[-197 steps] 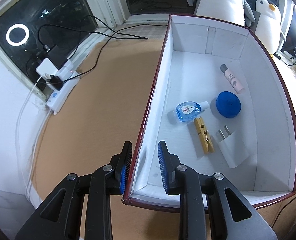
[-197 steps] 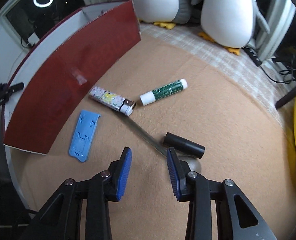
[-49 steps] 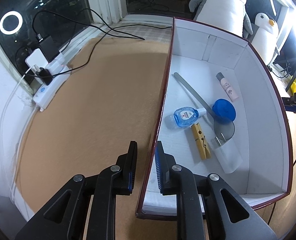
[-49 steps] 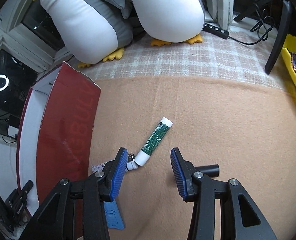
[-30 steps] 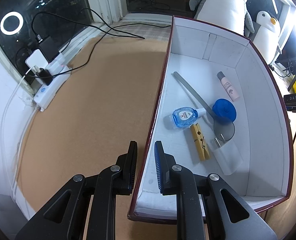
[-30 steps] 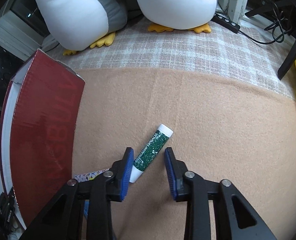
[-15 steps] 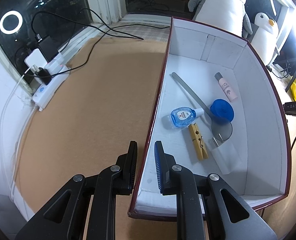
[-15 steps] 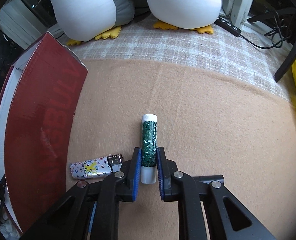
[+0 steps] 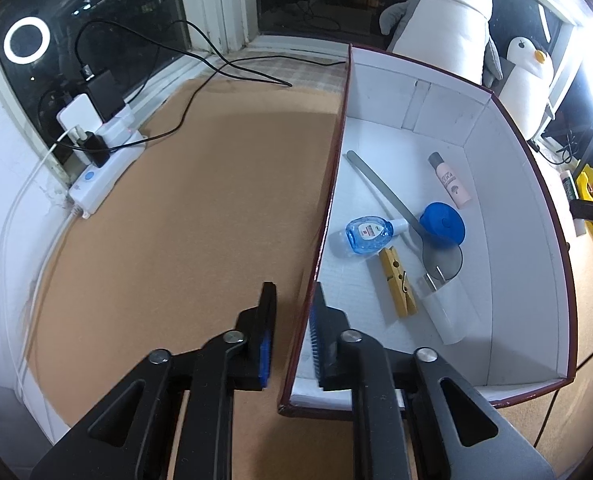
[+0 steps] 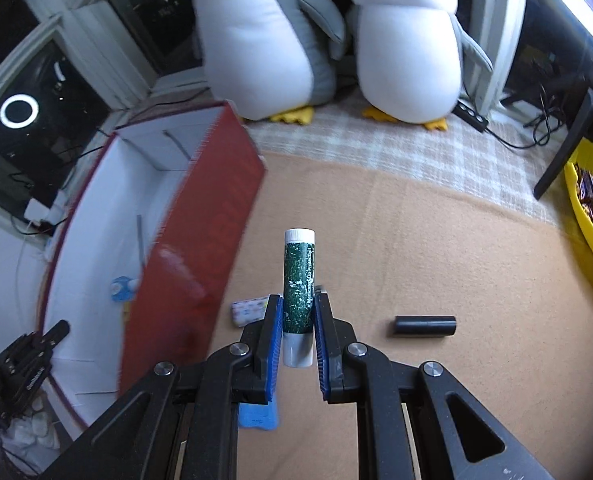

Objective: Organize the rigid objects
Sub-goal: 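Close the right gripper on the glue stick and lift it upright, then carry the glue stick into the box and open the right gripper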

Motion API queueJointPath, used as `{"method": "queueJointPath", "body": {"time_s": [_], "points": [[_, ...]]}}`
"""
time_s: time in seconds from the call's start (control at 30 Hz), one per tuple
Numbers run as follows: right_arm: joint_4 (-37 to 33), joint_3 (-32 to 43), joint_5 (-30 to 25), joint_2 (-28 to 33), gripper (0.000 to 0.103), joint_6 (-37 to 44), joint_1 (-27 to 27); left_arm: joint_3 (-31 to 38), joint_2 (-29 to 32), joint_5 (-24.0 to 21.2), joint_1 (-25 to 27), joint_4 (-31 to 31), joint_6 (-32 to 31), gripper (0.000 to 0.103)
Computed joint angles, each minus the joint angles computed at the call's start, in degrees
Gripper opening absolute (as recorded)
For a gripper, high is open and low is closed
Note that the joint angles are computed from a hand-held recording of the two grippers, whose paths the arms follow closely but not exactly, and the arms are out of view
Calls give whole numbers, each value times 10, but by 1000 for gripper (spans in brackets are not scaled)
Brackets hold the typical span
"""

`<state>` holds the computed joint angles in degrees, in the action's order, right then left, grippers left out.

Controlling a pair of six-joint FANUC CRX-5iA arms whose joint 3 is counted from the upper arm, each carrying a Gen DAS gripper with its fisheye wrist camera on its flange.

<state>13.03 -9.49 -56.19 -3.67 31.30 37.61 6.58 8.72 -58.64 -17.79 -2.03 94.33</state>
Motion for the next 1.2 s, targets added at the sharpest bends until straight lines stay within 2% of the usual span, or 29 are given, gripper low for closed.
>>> {"method": "queueJointPath", "body": {"time_s": [0.37, 0.53, 0.9, 1.2], "points": [[25, 40, 4, -2, 14, 6, 76, -20, -10, 23, 6, 20, -17, 7], [14, 72, -1, 20, 14, 32, 100, -26, -12, 29, 9, 29, -25, 6], [-23, 127, -27, 74, 14, 107, 133, -40, -19, 42, 16, 46, -40, 6], [-46, 162, -45, 114, 14, 144, 140, -45, -21, 47, 18, 52, -45, 6]]}}
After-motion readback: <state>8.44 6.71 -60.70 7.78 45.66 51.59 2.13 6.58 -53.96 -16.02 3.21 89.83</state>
